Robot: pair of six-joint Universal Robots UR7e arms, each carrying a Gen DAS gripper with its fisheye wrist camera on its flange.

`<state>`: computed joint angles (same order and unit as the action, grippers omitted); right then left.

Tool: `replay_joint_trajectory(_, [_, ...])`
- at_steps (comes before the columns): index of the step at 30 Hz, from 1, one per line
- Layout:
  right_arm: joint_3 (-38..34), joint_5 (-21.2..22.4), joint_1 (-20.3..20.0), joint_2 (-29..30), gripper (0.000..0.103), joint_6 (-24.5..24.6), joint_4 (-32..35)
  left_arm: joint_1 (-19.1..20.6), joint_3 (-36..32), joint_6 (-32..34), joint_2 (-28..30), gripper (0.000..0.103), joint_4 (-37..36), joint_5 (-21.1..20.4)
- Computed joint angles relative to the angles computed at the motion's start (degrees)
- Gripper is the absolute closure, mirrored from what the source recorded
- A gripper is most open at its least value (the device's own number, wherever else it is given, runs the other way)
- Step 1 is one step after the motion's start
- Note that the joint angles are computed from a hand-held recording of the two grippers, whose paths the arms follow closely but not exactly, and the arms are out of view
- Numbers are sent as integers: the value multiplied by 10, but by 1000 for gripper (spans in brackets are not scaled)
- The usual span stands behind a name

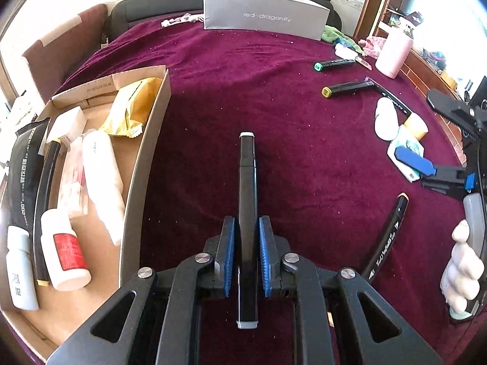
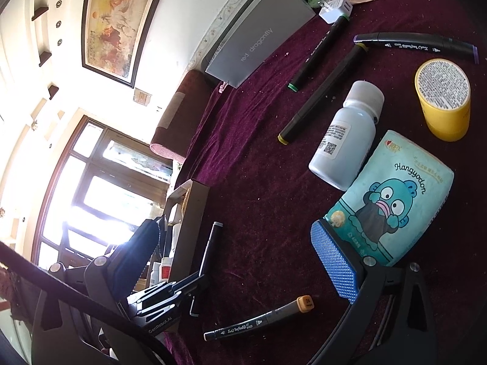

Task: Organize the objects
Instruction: 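Grasp a yellow-capped black marker with the right gripper while the left holds its marker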

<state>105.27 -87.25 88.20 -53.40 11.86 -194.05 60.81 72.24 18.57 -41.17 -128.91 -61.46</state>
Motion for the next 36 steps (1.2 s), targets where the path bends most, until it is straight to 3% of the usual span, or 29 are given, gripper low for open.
replay_joint_trajectory(3, [-1,8,-4,1,2,9,5,-1,11,16,-4,91,-16,2])
replay_joint_trajectory(6, [1,14,-5,1,2,10,2,4,13,0,-16,91,-13,-27])
replay_joint_trajectory(13, [4,24,-8,1,2,11,1,7,42,4,-50,91,-87,-68])
replay_joint_trajectory(23, [2,3,-2,4,2,2,-6,20,72,5,-88,91,-117,-110])
replay_joint_trajectory(31, [6,-32,7,6,2,-5,-22,25,80,3,-99,91,-119,-131])
replay_joint_trajectory(35, [17,-113,42,6,2,-26,-86,27,80,2,-104,91,-123,-149])
replay_joint_trajectory(36, [26,-112,51,2,2,-30,-98,28,78,0,-105,91,-121,-153])
